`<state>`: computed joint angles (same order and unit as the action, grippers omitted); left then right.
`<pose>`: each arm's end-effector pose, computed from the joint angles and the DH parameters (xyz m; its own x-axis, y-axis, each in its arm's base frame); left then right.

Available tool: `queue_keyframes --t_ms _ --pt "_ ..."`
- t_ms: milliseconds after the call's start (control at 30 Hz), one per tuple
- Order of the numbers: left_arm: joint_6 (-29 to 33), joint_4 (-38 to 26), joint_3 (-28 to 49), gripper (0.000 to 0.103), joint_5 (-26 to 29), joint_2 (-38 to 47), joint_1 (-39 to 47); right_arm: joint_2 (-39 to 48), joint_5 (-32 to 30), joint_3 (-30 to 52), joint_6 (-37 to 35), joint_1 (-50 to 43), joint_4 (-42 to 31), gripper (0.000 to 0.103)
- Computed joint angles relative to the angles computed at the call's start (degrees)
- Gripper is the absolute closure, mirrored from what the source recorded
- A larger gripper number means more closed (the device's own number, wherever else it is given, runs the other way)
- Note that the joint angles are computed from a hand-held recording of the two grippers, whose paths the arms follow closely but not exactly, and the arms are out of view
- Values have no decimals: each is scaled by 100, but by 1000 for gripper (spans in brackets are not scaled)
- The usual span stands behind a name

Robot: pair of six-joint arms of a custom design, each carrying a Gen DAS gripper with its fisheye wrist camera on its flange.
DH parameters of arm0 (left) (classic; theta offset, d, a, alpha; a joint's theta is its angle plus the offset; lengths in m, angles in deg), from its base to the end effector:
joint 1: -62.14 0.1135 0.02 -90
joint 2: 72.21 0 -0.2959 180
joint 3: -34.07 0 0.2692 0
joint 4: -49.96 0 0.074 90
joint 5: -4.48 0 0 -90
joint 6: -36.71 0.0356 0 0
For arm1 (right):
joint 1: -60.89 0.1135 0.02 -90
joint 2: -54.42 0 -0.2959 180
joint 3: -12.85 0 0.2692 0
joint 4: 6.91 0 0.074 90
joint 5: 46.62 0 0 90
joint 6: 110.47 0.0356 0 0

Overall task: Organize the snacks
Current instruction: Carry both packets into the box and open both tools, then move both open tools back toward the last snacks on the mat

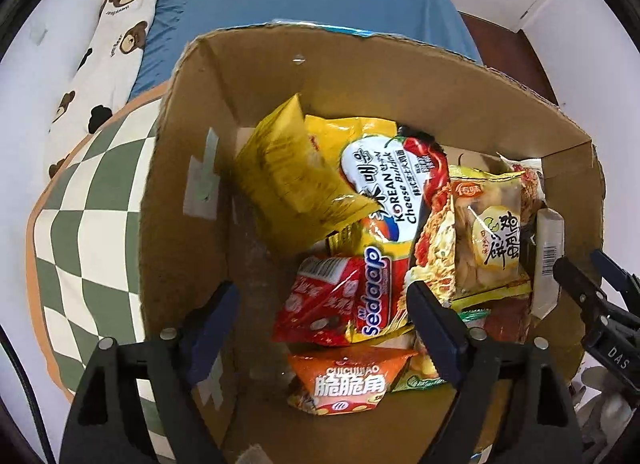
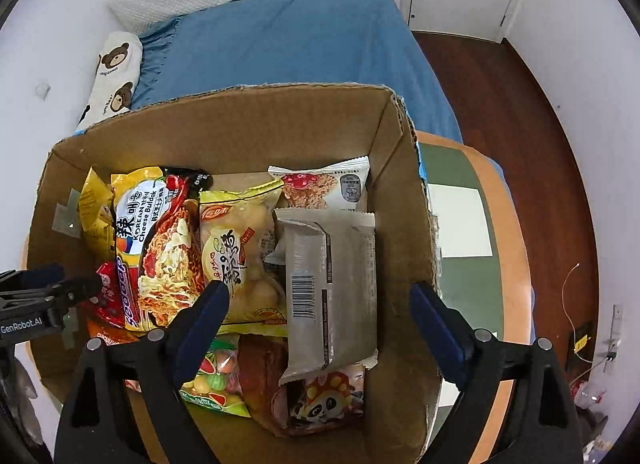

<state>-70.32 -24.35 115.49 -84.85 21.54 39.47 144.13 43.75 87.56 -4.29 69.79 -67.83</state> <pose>0.2848 -0.1194 0.2419 -0.9938 0.0977 -0.0526 0.0993 0.9947 -0.0283 0.3016 0.0470 0.2334 -0.9630 0.1312 -0.2354 0.1199 0.9909 0.0618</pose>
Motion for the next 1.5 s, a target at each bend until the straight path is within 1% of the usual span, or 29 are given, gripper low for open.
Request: queue_keyframes --t_ms 67,133,233,300,533,633,833,967,1100,1167,1300,1433,1500 --pt "28 6 4 6 -132 33 -69 5 7 21 48 3 -28 8" --pt "21 89 -42 6 -206 -8 -113 -6 27 56 63 29 -77 6" --pt "-2 130 -80 6 -123 -68 -150 -93 49 59 137 58 -133 6" --pt "-73 130 -101 6 -229 -161 -247 -188 103 16 171 94 -140 6" --pt "-390 120 -210 6 -529 -824 -729 -677 211 -176 311 371 -198 6" --pt "-563 98 -255 6 -676 -1174 -945 -973 457 -279 404 569 -245 6" --pt "-981 -68 -422 6 -944 -1903 -1384 -1807 702 -538 688 914 -488 6" --pt "-1239 -241 -479 6 -1103 -2381 -1665 -2444 897 -604 896 1181 -869 6" --pt "-1623 -611 -375 6 -1416 -2846 -2185 -2967 1222 -442 1156 1615 -1350 6" --pt "-1823 -789 -293 6 -1566 -3023 -2437 -3192 1502 -317 1372 1922 -1637 6" --pt "-2478 -1326 -4 6 -2138 -3326 -3253 -3499 1858 -120 1815 2406 -2062 6" --pt "-3151 -1917 308 6 -2624 -3416 -4017 -3763 2277 228 2589 3210 -2710 6" --pt "-3671 -2291 462 6 -2948 -3446 -4557 -3809 2604 415 3073 3733 -3054 6"
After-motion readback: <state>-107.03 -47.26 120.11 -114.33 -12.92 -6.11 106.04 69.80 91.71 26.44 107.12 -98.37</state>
